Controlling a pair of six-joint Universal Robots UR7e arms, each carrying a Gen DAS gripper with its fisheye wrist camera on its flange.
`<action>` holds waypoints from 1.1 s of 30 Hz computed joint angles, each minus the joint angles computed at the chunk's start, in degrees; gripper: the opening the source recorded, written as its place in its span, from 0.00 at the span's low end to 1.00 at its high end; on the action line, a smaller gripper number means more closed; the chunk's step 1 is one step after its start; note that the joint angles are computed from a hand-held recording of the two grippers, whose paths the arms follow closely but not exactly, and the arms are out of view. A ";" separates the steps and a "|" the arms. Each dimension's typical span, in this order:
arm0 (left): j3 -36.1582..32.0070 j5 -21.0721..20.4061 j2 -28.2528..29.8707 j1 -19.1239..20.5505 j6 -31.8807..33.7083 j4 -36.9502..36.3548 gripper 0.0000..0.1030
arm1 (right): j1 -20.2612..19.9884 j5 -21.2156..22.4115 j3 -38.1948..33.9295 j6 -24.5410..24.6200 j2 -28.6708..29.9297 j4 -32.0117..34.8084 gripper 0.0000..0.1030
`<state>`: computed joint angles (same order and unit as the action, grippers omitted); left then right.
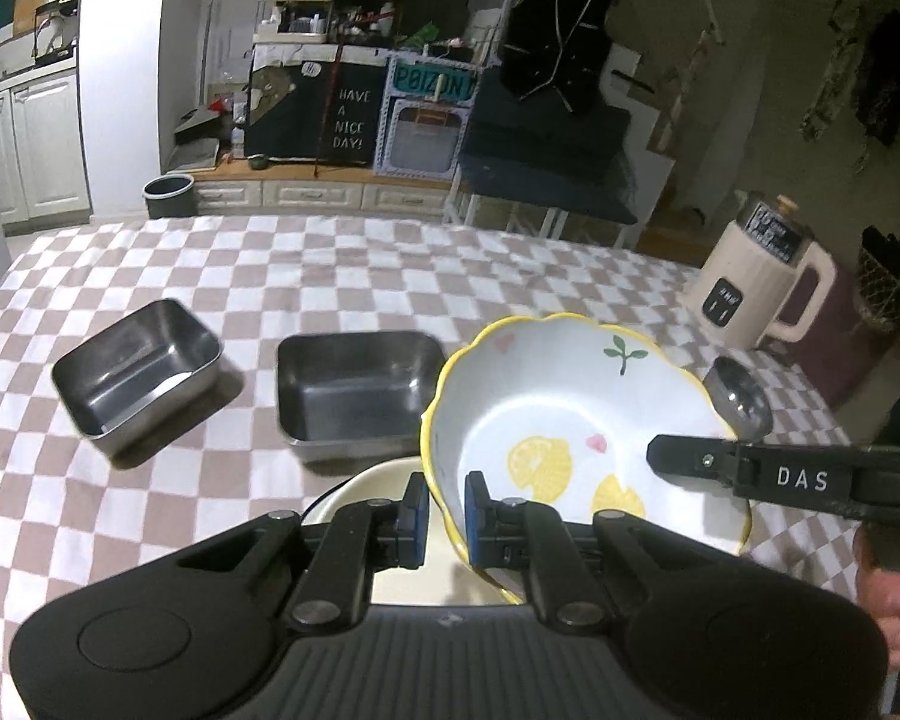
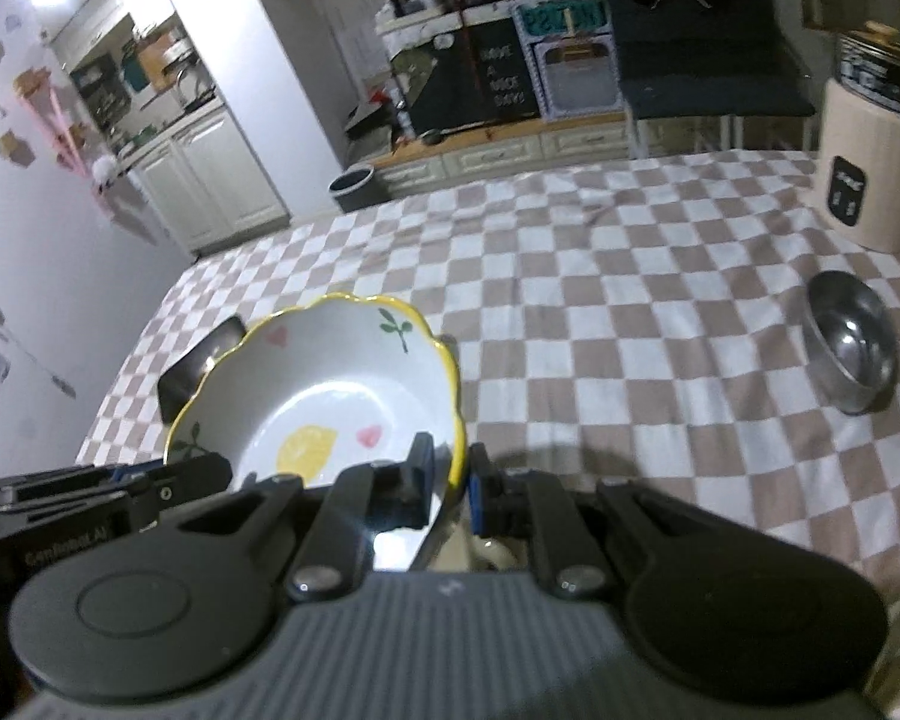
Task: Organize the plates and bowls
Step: 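Lower the lemon bowl into the cream bowl with both grippers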
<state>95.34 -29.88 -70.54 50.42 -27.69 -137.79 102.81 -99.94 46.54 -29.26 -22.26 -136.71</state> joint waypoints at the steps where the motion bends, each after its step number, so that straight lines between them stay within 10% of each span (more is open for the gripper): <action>1: 0.27 -0.25 -0.35 0.22 -0.48 0.80 0.13 | 0.17 -0.47 -0.17 -0.55 0.25 0.41 0.14; 33: 1.84 -3.81 -3.75 3.53 -7.89 14.95 0.12 | 2.31 -11.54 -0.74 -4.40 3.47 7.75 0.14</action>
<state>97.18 -33.68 -74.29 53.95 -35.58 -122.84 105.11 -111.48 45.80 -33.66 -18.79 -128.96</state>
